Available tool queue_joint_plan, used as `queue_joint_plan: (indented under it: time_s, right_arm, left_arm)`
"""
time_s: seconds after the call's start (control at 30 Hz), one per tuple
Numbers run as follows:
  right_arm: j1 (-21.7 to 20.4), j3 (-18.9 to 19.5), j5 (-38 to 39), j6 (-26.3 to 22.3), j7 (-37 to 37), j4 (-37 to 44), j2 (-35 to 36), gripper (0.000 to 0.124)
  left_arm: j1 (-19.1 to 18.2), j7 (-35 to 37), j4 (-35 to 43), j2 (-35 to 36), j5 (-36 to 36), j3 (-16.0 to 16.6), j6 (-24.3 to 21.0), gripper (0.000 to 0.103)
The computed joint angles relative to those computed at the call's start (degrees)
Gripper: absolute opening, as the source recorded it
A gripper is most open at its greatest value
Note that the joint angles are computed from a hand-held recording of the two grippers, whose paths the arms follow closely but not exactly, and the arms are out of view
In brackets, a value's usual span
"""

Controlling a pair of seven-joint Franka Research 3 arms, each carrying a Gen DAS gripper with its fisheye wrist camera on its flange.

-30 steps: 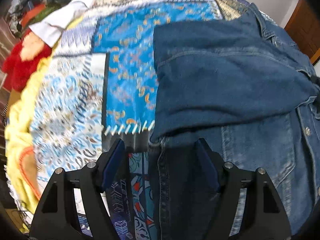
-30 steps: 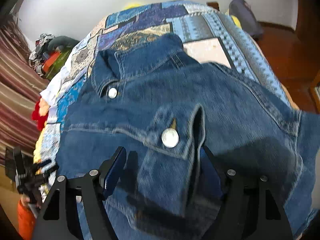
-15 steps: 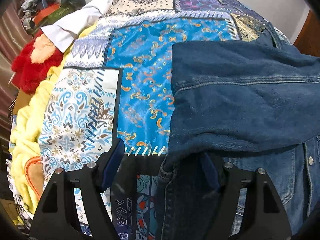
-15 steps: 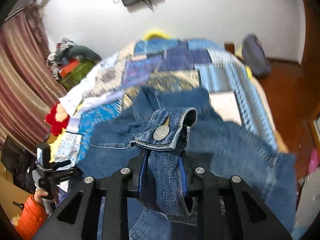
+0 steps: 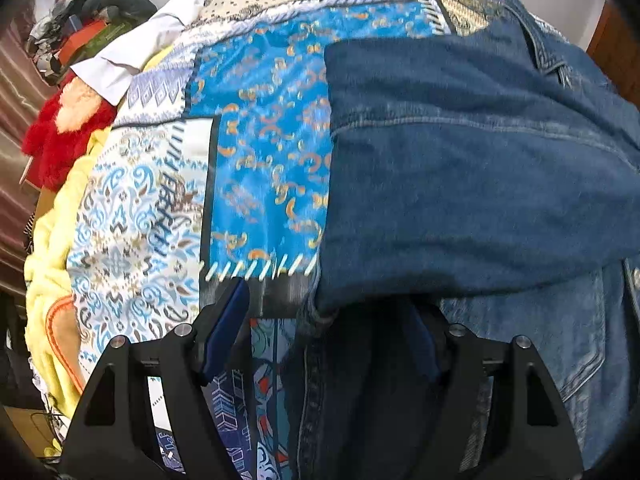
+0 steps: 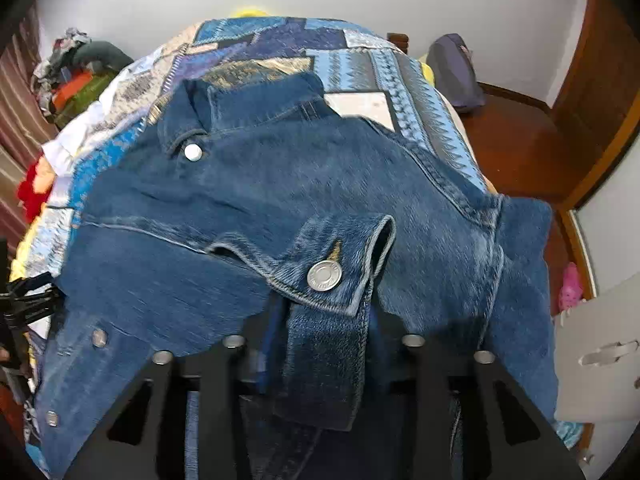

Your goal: Fold large clothes

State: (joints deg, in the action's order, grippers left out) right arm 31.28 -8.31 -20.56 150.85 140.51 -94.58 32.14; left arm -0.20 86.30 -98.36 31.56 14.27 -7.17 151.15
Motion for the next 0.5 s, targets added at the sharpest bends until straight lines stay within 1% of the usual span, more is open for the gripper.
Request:
queue_joint_plan:
  time_s: [0.03,0.07,0.1,0.17,0.23,0.27,0.33,0.4,0.43,0.5]
  right_arm:
    - [1.35,-1.32,-1.66,-2.27,1.03,0.68,0.15,0.065]
    - [2.94,-2.83,-4.1,-5.22,2.63,1.67,0.47,0.085]
    - [3.89,-3.66,-6.49,-7.32,3.75,2.31,0.68,0.091]
    - [2.8,-2.42,-7.61,-6.54,3.74,1.33,0.03,0.091]
    - [1.46,-1.15,-7.2,-4.68,4.18,-0.94,-1.76,0.091]
    - [0.83,-0.58,-6.82,-3.41,4.32,-2.11,-2.68,0.091]
    - [-0.08,-0.05,-6.48,1.04,5.44,-6.0,-5.69,0.091]
    - [0.79,-1.42,-8.74,4.2,9.17,-9.71,-8.87,0.091]
    - [1.56,-2.7,-11.15,5.69,12.36,-12.1,-11.11,0.091]
    - [2.3,-4.13,-16.1,7.01,18.59,-15.66,-14.8,0.091]
  left_arm:
    - [0.2,0.15,-0.3,-0.13,-0.13,-0.09,0.09,0.073]
    - [0.66,0.53,-0.81,-0.47,-0.53,-0.34,0.17,0.073]
    - [0.99,0.87,-1.12,-0.82,-0.87,-0.5,-0.14,0.073]
    - [1.64,1.73,-2.32,-1.99,-1.45,-0.83,0.0,0.073]
    - [2.27,2.66,-4.01,-3.54,-2.15,-1.25,1.21,0.073]
    - [2.8,3.61,-5.13,-4.78,-2.71,-1.71,2.2,0.073]
    - [3.09,4.82,-6.88,-6.96,-3.19,-2.09,4.31,0.073]
    - [2.78,5.49,-7.72,-8.9,-3.3,-2.27,5.94,0.073]
    - [2.89,6.3,-7.68,-9.5,-3.92,-2.77,6.52,0.073]
    - [3.43,8.48,-7.81,-10.73,-6.35,-4.46,8.08,0.073]
